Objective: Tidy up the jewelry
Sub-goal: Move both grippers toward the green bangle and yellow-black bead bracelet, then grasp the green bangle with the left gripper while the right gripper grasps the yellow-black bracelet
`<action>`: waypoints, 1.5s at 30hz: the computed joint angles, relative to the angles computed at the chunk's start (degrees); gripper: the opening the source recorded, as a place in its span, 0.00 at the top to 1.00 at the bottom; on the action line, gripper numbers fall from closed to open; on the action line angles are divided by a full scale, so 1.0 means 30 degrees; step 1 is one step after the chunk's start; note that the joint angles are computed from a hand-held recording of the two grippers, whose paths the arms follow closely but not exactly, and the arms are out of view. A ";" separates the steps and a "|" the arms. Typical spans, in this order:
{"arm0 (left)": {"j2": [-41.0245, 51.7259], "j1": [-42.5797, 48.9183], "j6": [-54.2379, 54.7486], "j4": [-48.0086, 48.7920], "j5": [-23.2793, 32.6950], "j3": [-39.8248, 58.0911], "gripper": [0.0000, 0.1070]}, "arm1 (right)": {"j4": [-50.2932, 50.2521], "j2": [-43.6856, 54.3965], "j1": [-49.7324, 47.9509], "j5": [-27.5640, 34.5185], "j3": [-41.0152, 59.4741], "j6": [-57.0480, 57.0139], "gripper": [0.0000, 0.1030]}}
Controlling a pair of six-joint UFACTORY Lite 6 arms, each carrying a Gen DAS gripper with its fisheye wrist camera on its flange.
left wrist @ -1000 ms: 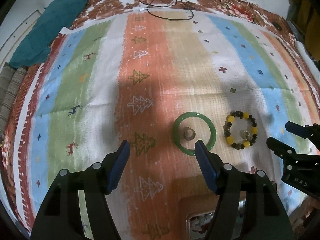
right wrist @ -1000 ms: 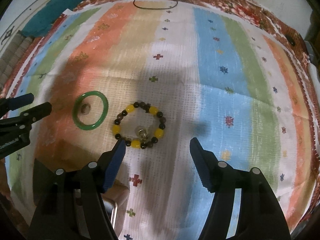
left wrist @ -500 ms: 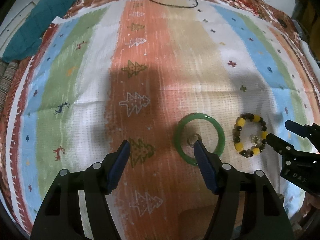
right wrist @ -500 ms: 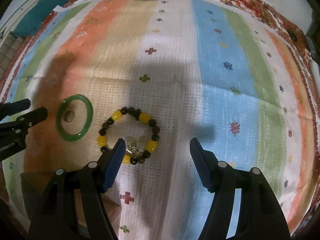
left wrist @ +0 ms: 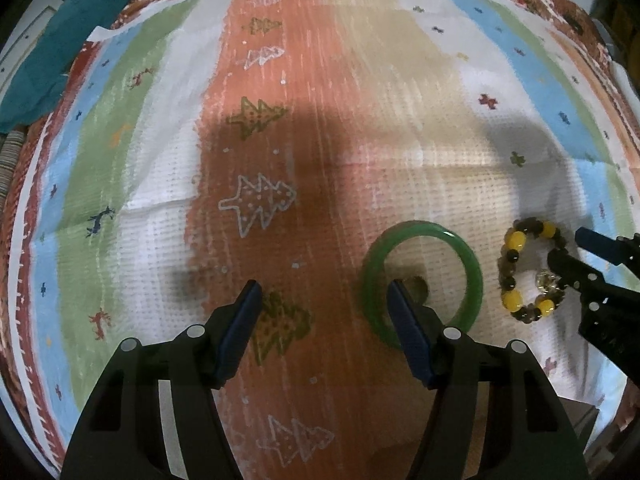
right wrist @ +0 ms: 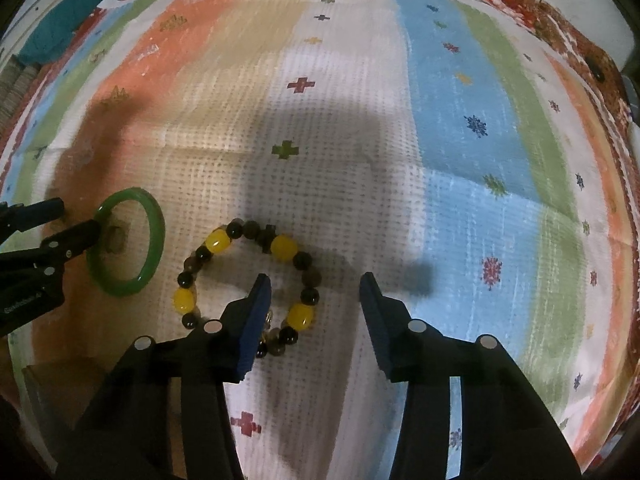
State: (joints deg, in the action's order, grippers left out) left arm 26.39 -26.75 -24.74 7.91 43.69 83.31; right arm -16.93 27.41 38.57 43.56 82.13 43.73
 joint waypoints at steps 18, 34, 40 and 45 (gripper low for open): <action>0.0475 -0.0040 0.0020 0.0082 0.0012 0.0622 0.94 | -0.1179 0.1449 0.0525 -0.0649 0.1860 0.0190 0.90; -0.1498 -0.0729 -0.1018 0.0435 0.0551 0.0144 0.93 | -0.2477 -0.0623 0.1240 -0.0249 0.1902 0.1016 0.90; -0.2446 -0.0622 -0.0993 0.0331 0.0465 -0.0245 0.92 | -0.2358 -0.1496 0.1516 -0.0257 0.1628 0.1073 0.90; -0.3030 -0.0798 -0.1119 0.0388 0.0604 -0.0427 0.93 | -0.2336 -0.2057 0.1857 -0.0133 0.1243 0.1337 0.90</action>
State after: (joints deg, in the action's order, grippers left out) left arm 17.30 -29.14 -28.10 9.08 45.50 82.03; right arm -23.94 21.24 44.14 43.16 85.86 47.74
